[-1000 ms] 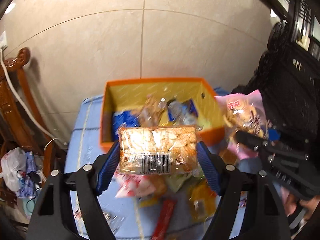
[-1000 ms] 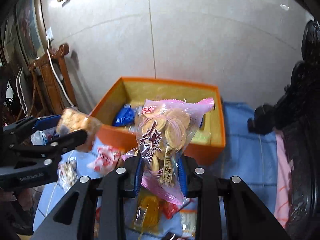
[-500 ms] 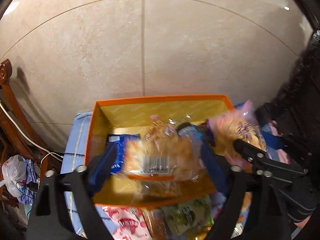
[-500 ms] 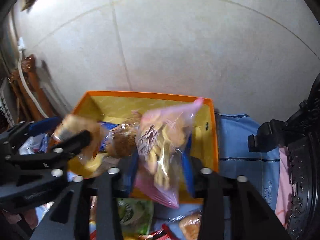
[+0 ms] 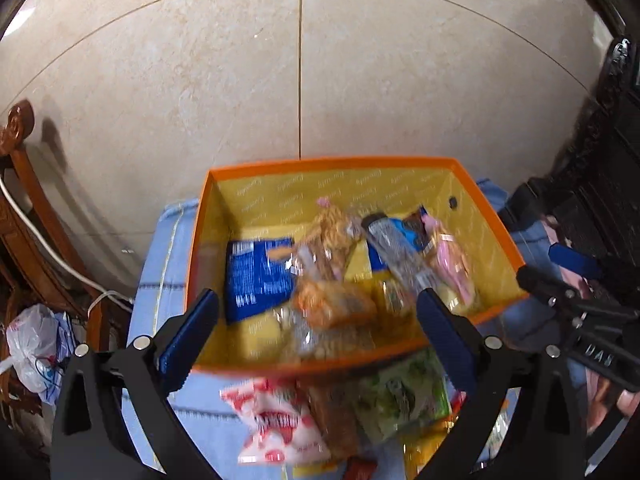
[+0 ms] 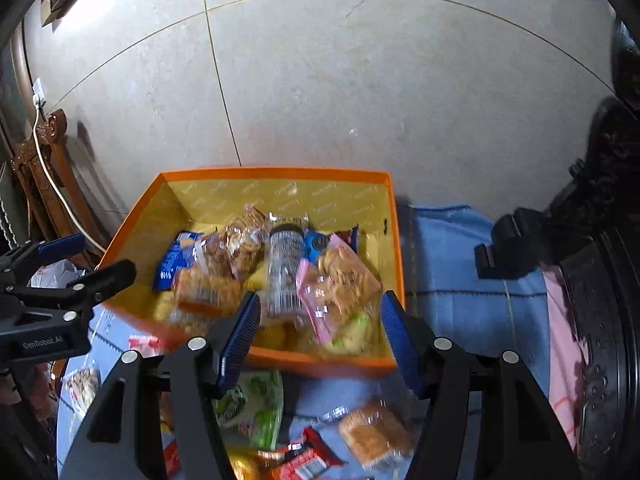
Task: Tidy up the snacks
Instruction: 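Withdraw both tools from the box over the remaining snacks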
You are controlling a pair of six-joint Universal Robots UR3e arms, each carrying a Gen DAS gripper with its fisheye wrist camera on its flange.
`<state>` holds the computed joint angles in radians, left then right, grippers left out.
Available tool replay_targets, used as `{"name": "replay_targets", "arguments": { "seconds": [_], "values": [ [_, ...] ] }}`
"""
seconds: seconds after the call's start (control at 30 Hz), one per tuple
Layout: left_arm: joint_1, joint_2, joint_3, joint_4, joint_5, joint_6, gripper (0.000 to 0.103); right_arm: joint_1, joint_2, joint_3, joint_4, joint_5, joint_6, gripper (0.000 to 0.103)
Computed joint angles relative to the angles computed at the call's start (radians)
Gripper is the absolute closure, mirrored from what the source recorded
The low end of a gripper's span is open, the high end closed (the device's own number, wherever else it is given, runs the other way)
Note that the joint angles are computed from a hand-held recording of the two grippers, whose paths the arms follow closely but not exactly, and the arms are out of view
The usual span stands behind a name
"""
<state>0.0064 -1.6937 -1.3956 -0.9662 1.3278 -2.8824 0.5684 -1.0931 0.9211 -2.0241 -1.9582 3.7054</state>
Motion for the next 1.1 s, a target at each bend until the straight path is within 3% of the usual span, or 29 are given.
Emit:
{"name": "replay_targets", "arguments": {
  "seconds": [0.17,0.37,0.57,0.83,0.97,1.0,1.1],
  "values": [
    [0.041,0.161,-0.175,-0.008,-0.027,0.050,0.006,0.091,-0.087,0.155,0.002,-0.066,0.070,0.035],
    [0.118,0.371,-0.387,-0.082,-0.052,0.127,0.006,0.185,-0.150,0.287,0.019,-0.070,0.166,0.034],
    [0.326,0.591,-0.560,-0.235,-0.098,0.290,0.006,0.250,-0.199,0.401,0.005,-0.037,0.262,0.033],
    [0.579,0.697,-0.694,-0.301,-0.110,0.432,0.006,0.323,-0.158,0.355,0.045,-0.045,0.358,0.033],
    [0.633,0.703,-0.731,-0.304,-0.112,0.484,0.006,0.355,-0.104,0.300,0.051,-0.036,0.384,0.032],
    [0.651,0.697,-0.739,-0.310,-0.116,0.496,0.008,0.360,-0.095,0.292,0.051,-0.033,0.388,0.032],
    [0.656,0.659,-0.760,-0.304,-0.108,0.516,0.026,0.381,-0.057,0.245,0.074,-0.032,0.409,0.031]
  ]
}}
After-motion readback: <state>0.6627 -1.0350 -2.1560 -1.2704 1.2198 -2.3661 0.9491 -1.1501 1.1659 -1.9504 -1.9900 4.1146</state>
